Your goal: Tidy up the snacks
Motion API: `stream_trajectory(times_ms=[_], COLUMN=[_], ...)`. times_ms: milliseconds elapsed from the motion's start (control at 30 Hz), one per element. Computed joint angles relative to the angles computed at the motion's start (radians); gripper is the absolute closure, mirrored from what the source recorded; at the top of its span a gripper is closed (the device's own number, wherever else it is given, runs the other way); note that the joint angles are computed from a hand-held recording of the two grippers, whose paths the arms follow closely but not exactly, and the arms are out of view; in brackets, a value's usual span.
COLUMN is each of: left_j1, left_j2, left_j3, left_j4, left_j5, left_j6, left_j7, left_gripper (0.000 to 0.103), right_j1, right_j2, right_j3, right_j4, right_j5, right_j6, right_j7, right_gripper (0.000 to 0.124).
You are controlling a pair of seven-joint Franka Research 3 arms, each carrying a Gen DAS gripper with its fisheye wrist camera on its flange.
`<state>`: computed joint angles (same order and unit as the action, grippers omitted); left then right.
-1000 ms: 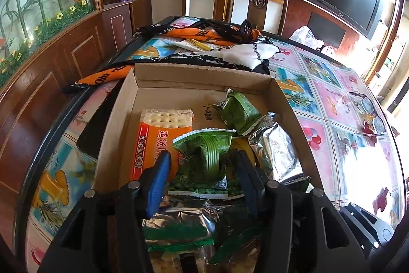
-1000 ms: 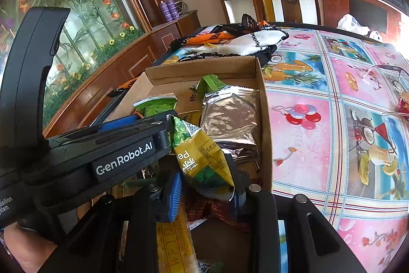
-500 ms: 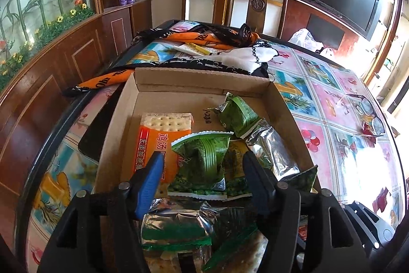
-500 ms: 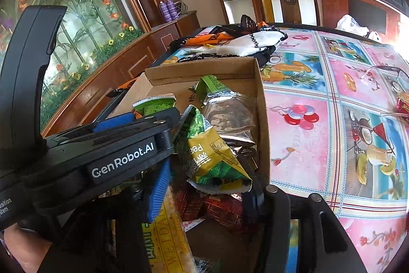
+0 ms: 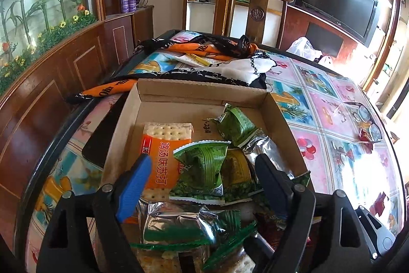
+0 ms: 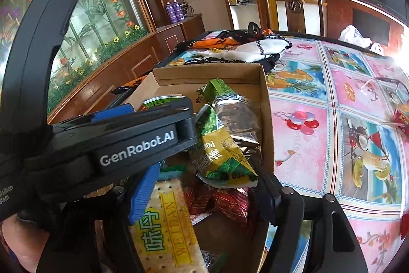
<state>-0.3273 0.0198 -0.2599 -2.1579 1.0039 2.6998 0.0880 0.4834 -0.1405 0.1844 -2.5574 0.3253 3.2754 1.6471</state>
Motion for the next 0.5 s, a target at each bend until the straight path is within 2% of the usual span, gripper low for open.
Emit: stream_trajectory(times_ms=[100, 200, 267, 400, 500], left_j1=[0.001, -0.001, -0.002, -0.004, -0.006], left_j2=[0.0, 0.004, 0.004, 0.006, 0.005], left_j3=[0.001, 0.0, 0.001, 0.0, 0.0], left_j4=[-0.001, 0.005, 0.006, 0.009, 0.009], left_j5=[-0.005, -0.002, 0.003, 0.004, 0.006], left_j6=[0.0, -0.009, -0.011, -0.018, -0.025], left_j7=[0.001, -0.001, -0.005, -0.002, -0.007], left_gripper=[0.018, 0.016, 0.015, 0.012, 0.01], right_j1=[-0.131, -0.202, -0.212, -0.165, -0.158], right_j2=[-0.01, -0.021, -0.026, -0.03, -0.035], right_j3=[0.13, 0.197, 0.204, 0.152, 0.145], right_j4=[-0.006, -0.012, -0.017, -0.022, -0.026], right_j5=[-0.027, -0.051, -0.058, -0.058, -0.055], right_j6=[0.004, 0.005, 0.008, 0.012, 0.013], right_j7=[0.021, 0.039, 0.048, 0.047, 0.045], right_gripper=[0.044, 0.043, 0.041, 0.04, 0.038])
